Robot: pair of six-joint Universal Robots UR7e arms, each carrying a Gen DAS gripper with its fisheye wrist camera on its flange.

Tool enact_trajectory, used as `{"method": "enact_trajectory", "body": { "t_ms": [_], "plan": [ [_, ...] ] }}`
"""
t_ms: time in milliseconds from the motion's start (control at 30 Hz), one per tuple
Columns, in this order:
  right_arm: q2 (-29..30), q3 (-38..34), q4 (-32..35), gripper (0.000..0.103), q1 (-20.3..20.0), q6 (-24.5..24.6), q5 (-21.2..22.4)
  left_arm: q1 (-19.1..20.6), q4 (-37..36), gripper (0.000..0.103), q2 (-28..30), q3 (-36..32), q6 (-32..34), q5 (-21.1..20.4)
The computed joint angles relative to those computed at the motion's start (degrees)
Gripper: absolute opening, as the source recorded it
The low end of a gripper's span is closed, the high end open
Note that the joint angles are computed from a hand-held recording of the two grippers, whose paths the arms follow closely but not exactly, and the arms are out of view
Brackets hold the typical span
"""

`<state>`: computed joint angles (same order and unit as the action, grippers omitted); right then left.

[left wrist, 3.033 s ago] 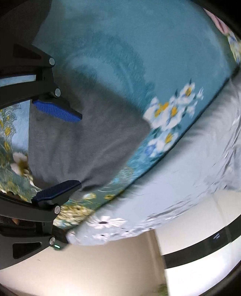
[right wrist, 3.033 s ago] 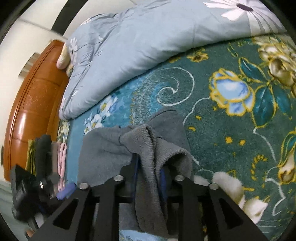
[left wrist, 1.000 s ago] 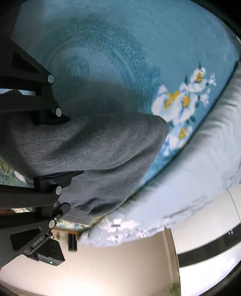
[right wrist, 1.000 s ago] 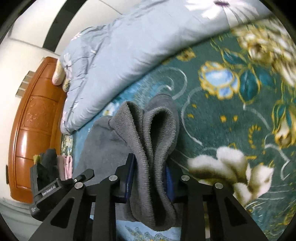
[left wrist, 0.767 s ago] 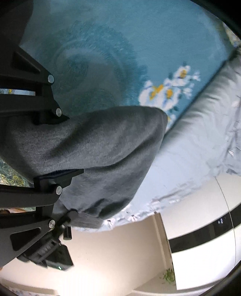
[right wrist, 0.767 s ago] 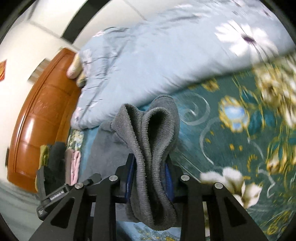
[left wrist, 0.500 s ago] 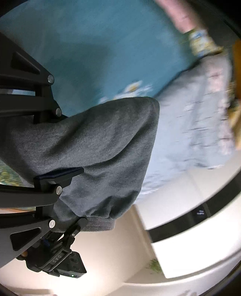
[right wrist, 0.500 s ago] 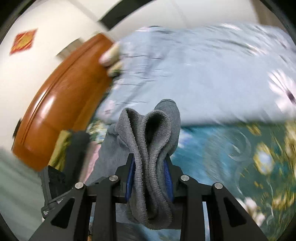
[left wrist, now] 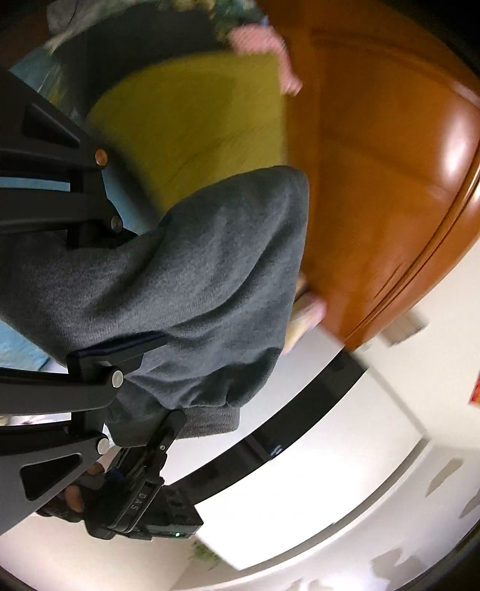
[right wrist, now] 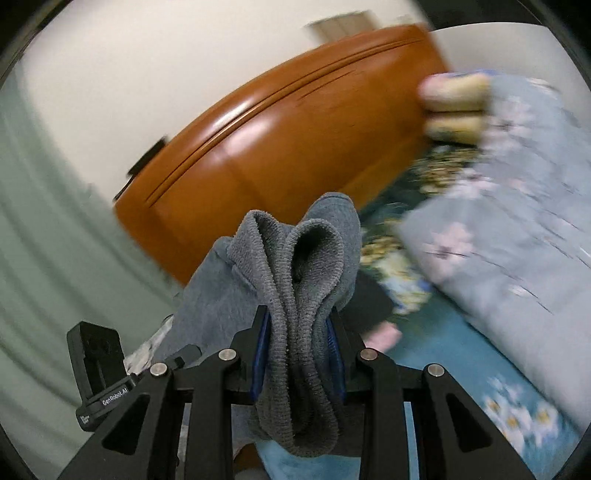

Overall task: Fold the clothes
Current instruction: 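Lift the folded grey sweatshirt with both grippers and carry it to the clothes stack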

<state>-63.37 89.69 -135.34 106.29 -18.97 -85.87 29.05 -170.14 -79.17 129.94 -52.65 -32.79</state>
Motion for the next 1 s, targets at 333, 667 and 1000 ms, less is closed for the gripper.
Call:
{"method": "enact_trajectory", "body": {
  "t_ms": [333, 667, 1000],
  "plan": [
    [24.16, -26.27, 15.24, 0.03, 5.84, -3.43, -2.83, 9.86, -6.65, 0.036, -6.21, 4.31, 0.36, 0.03],
    [34.61, -34.43, 18.34, 0.032, 1.02, -1.72, -5.13, 20.88, -18.52, 0.044, 0.84, 4.62, 6.22, -7.34],
    [34.17, -34.08, 17.11, 0.04, 1.37, -3.22, -6.04, 12.41, -2.38, 0.073, -9.69, 6.86, -0.27, 1.5]
  ]
}}
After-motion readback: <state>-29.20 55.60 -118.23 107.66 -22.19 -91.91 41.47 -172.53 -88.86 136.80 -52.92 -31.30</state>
